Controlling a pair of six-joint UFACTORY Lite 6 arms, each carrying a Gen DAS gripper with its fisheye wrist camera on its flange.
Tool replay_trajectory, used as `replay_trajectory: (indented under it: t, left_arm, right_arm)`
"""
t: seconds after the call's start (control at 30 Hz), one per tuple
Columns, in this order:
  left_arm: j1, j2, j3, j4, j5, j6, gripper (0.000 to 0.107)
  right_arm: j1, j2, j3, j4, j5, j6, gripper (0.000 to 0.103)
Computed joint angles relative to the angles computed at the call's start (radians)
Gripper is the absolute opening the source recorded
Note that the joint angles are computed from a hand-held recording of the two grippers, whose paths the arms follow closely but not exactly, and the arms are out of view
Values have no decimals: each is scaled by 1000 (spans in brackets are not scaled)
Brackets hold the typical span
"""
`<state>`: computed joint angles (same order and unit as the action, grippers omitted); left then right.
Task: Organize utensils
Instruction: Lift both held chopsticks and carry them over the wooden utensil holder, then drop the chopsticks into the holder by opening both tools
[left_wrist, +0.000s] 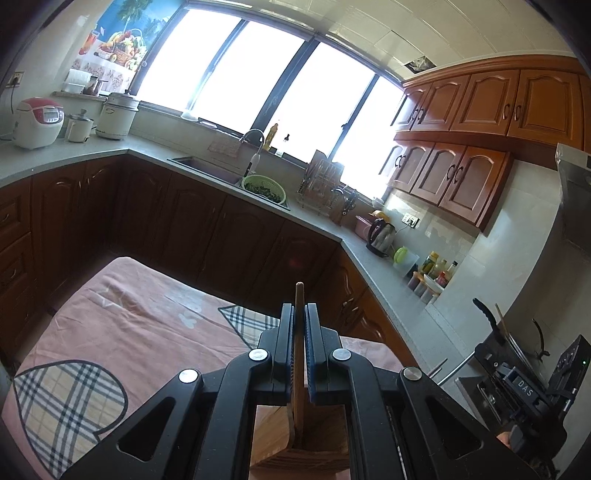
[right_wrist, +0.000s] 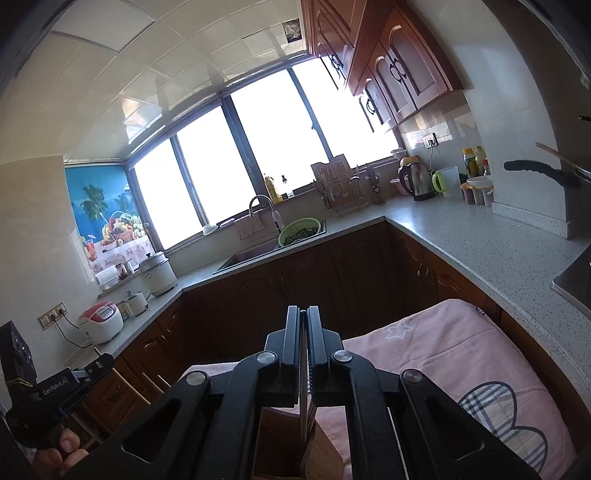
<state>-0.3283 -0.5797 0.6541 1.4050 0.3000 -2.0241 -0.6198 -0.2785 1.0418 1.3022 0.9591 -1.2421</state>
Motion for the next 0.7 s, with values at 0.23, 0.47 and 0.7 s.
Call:
replay_trajectory:
  t: [0.23, 0.47, 0.7]
  left_arm:
    - [0, 136, 46, 136, -32, -119, 4]
    - [28, 199, 112, 7, -55, 70, 4]
    - [85, 187, 115, -144, -112, 248, 4]
  right_arm:
    - [27, 14, -91, 18, -50, -45, 3]
    - [51, 29, -108, -9, -62, -40, 3]
    - [69, 18, -107, -31, -78, -15, 4]
